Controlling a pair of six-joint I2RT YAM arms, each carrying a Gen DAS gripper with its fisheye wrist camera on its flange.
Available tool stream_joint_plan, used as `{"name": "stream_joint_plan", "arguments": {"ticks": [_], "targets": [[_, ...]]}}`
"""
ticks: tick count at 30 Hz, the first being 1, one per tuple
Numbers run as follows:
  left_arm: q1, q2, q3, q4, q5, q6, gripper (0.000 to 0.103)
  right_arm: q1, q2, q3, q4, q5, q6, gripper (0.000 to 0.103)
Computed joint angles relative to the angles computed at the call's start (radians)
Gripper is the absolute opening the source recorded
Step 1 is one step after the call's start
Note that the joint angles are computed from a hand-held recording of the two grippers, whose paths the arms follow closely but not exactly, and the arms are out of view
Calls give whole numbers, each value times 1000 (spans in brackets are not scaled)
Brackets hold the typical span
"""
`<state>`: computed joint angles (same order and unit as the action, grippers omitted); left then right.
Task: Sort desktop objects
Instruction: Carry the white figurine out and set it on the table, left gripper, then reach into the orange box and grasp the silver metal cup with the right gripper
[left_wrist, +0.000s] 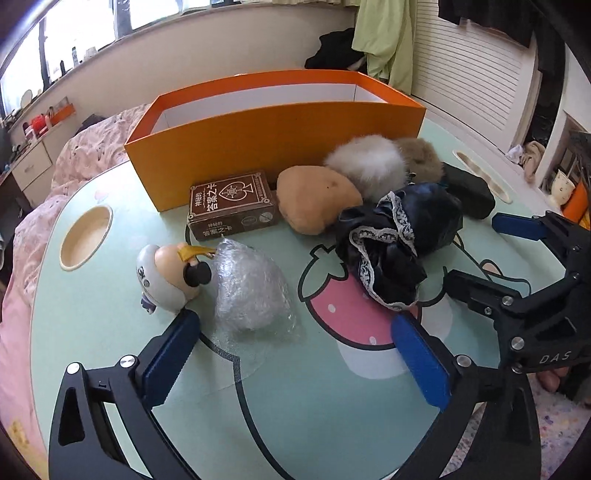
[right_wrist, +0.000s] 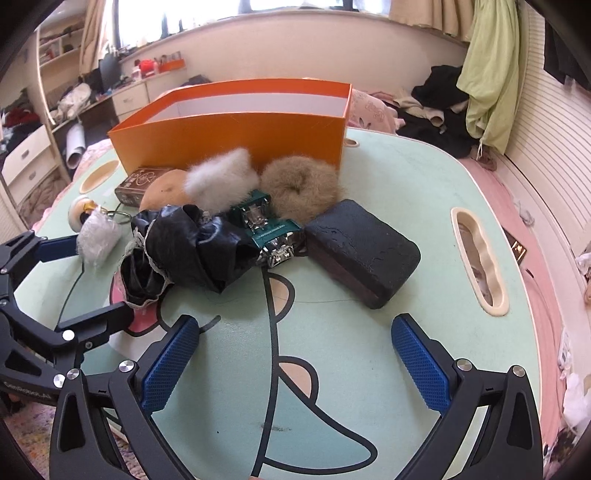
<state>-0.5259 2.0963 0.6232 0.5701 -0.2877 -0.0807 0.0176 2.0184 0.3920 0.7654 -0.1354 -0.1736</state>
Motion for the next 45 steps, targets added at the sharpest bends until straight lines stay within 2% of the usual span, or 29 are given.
{"name": "stream_joint_plan", "arguments": {"ticks": [13, 21, 23, 24, 25, 26, 31, 34, 37, 40, 41, 43, 45], "targets": [[26, 28, -40, 125, 30, 47, 103, -3, 7, 3, 4, -3, -3, 103], [23, 29, -56, 150, 33, 49, 103, -8, 5, 0, 8, -5, -4, 103], [23, 31, -67, 167, 35, 49, 103, -15, -14, -11, 11, -8, -1, 91], [23, 32, -70, 172, 36, 50, 103, -19, -31, -16, 7, -12, -2, 77], [25, 32, -73, 177, 38, 51, 103, -21, -53, -22, 2, -9, -5, 68], [26, 33, -75, 181, 40, 52, 103, -19, -83, -24, -15, 0, -10, 65], [30, 33, -76, 184, 45, 55, 103, -7, -327, 36, -228, 15, -57, 63], [30, 33, -76, 185, 46, 56, 103, 9, -403, 190, -442, 19, -67, 63], [29, 34, -76, 186, 47, 55, 103, 27, -336, 413, -657, 13, -66, 63], [32, 35, -77, 192, 50, 58, 103, 68, -179, 649, -830, 74, -63, 61], [32, 36, -78, 193, 51, 58, 103, 79, -119, 731, -900, 91, -51, 57], [33, 36, -79, 197, 53, 58, 103, 82, -6, 894, -1051, 79, -36, 37], [36, 37, -78, 198, 56, 61, 103, 86, 81, 1015, -1159, 64, -21, 37]]}}
